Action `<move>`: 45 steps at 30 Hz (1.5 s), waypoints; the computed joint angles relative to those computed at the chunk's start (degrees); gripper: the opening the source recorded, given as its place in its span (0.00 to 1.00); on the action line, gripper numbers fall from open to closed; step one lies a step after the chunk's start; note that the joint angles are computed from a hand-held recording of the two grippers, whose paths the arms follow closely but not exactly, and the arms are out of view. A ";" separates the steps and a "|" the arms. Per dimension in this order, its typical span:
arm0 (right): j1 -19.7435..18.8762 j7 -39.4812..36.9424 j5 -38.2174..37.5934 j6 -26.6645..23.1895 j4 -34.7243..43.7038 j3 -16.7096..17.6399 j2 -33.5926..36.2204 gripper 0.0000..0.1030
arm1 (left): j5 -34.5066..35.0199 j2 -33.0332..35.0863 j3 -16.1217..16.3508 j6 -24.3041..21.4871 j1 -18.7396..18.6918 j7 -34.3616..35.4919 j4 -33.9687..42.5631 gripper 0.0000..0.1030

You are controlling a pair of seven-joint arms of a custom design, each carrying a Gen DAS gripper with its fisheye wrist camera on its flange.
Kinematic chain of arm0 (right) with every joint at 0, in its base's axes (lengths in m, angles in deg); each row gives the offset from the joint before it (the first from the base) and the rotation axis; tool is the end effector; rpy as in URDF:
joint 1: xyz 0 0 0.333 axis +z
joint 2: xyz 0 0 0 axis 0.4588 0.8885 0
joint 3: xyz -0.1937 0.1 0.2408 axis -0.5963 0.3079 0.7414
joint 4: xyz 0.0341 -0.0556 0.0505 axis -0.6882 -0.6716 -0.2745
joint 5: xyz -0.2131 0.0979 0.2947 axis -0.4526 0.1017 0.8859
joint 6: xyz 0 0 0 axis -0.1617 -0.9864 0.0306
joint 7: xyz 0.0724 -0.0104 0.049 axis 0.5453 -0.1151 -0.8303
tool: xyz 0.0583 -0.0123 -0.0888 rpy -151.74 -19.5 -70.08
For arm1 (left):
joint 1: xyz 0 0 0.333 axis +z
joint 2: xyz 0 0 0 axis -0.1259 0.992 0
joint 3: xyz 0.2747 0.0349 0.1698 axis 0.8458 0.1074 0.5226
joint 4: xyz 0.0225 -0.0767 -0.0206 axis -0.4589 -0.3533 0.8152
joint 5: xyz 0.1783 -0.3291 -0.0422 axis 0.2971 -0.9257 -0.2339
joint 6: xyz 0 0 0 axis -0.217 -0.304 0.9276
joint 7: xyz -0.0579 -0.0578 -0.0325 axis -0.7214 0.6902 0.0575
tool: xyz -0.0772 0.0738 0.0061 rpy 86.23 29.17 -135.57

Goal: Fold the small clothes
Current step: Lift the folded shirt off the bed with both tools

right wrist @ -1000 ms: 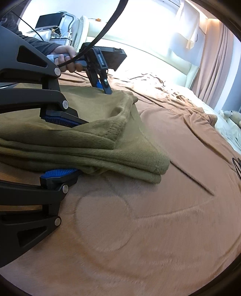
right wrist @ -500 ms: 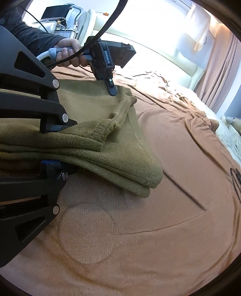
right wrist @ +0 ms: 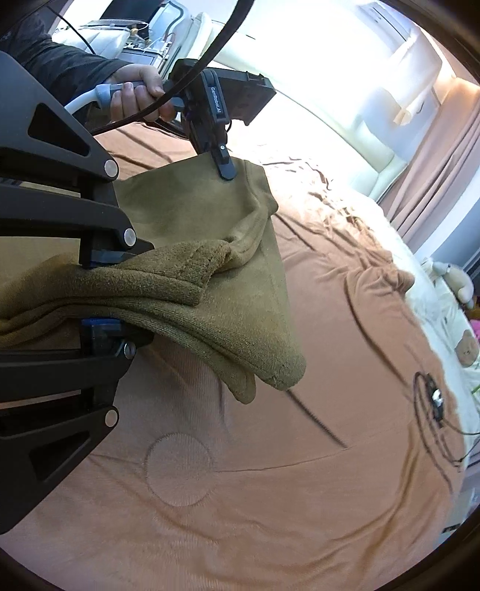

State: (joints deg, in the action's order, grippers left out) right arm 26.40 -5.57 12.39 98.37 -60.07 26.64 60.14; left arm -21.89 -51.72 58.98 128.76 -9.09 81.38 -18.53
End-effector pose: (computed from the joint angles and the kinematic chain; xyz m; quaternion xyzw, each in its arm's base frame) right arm 0.6576 0.0774 0.6108 -0.7783 0.4396 0.1254 0.4304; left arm 0.6090 -0.1381 0.5544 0.7844 -0.4459 0.4301 0.0305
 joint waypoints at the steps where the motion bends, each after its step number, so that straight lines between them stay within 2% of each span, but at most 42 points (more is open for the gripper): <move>1: -0.35 -0.98 0.52 0.15 -1.46 -0.07 -1.19 0.13 | -0.12 -1.12 -0.12 0.58 -0.12 0.01 -0.88 0.08; 6: -1.06 -6.72 3.44 -0.67 -6.68 -0.79 -5.92 0.13 | -0.22 -5.46 1.02 2.74 -2.32 -0.33 -4.26 0.07; 13: -1.57 -12.72 6.51 -1.45 -15.18 -3.96 -13.90 0.13 | 2.15 -10.91 3.94 5.50 -7.20 -2.86 -8.50 0.08; 24: -0.88 -17.92 8.15 -1.70 -25.93 -9.08 -25.68 0.12 | 11.24 -19.02 6.99 9.55 -14.29 -11.19 -14.21 0.07; 36: -1.14 -23.04 7.24 -3.42 -35.37 -15.02 -39.52 0.12 | 29.37 -24.00 5.24 10.02 -16.91 -26.55 -13.92 0.07; 45: -2.21 -26.78 7.99 -5.71 -36.43 -19.54 -42.17 0.12 | 35.86 -20.85 6.89 8.95 -21.13 -30.14 -8.08 0.07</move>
State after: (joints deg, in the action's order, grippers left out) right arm 24.19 -32.35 20.38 92.66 -96.51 7.10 17.97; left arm 13.97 -72.57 65.87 137.71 -30.21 51.24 -26.61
